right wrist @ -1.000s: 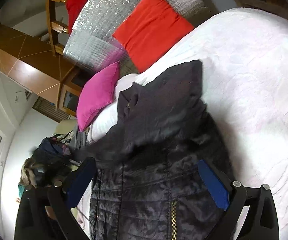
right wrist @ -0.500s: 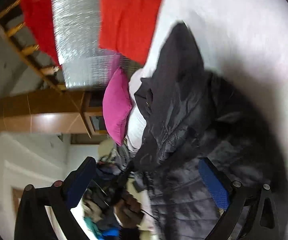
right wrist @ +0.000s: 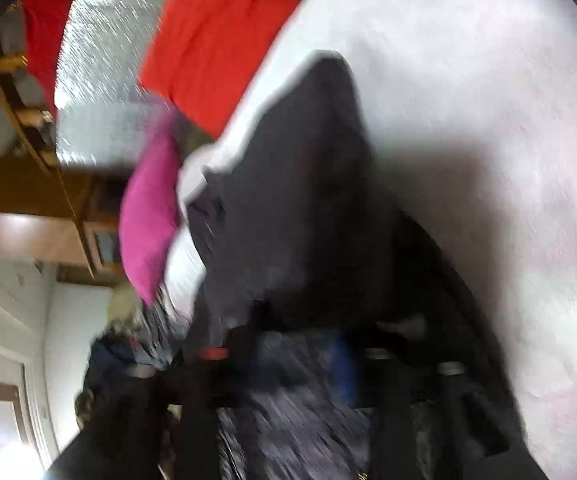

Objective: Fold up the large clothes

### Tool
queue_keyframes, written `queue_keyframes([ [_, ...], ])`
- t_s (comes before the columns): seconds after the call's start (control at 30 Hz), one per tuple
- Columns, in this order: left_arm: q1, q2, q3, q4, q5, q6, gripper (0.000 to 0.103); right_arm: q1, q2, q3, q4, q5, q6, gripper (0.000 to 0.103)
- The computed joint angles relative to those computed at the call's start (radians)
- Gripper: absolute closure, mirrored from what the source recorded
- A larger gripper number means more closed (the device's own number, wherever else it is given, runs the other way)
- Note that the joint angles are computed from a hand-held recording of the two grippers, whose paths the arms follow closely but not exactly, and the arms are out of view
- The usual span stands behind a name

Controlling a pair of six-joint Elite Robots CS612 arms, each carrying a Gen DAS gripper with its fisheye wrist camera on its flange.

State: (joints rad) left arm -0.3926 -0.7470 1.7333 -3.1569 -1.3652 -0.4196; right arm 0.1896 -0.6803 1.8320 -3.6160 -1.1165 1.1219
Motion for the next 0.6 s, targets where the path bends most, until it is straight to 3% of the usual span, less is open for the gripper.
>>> queue_keyframes([
  [0.03,0.002,0.001,-0.001,0.008,0.001,-0.001,0.094,-0.005,-0.015,0.024,-0.026,-0.021,-0.012,0.006],
  [0.17,0.010,0.007,-0.012,0.010,-0.003,0.001,0.094,-0.034,-0.054,0.066,-0.053,-0.063,-0.067,0.006],
  [0.23,0.007,0.013,-0.017,0.014,0.000,0.005,0.094,-0.043,-0.056,0.036,0.018,-0.084,-0.090,0.006],
  [0.4,0.000,0.021,-0.014,0.013,0.010,0.018,0.094,-0.061,0.002,-0.102,0.202,-0.017,-0.175,0.008],
  [0.43,0.000,0.023,-0.017,0.015,0.010,0.019,0.094,-0.063,0.017,-0.135,0.244,0.003,-0.202,0.013],
  [0.5,0.000,0.026,-0.023,0.019,0.013,0.027,0.094,-0.059,0.029,-0.185,0.352,0.013,-0.286,0.060],
  [0.53,0.000,0.028,-0.024,0.019,0.013,0.032,0.094,-0.049,0.023,-0.204,0.415,-0.024,-0.355,0.082],
  [0.57,-0.002,0.028,-0.026,0.019,0.015,0.039,0.094,-0.034,0.013,-0.221,0.446,-0.081,-0.418,0.090],
  [0.6,-0.003,0.029,-0.026,0.011,0.020,0.050,0.094,-0.023,0.005,-0.225,0.444,-0.121,-0.463,0.091],
])
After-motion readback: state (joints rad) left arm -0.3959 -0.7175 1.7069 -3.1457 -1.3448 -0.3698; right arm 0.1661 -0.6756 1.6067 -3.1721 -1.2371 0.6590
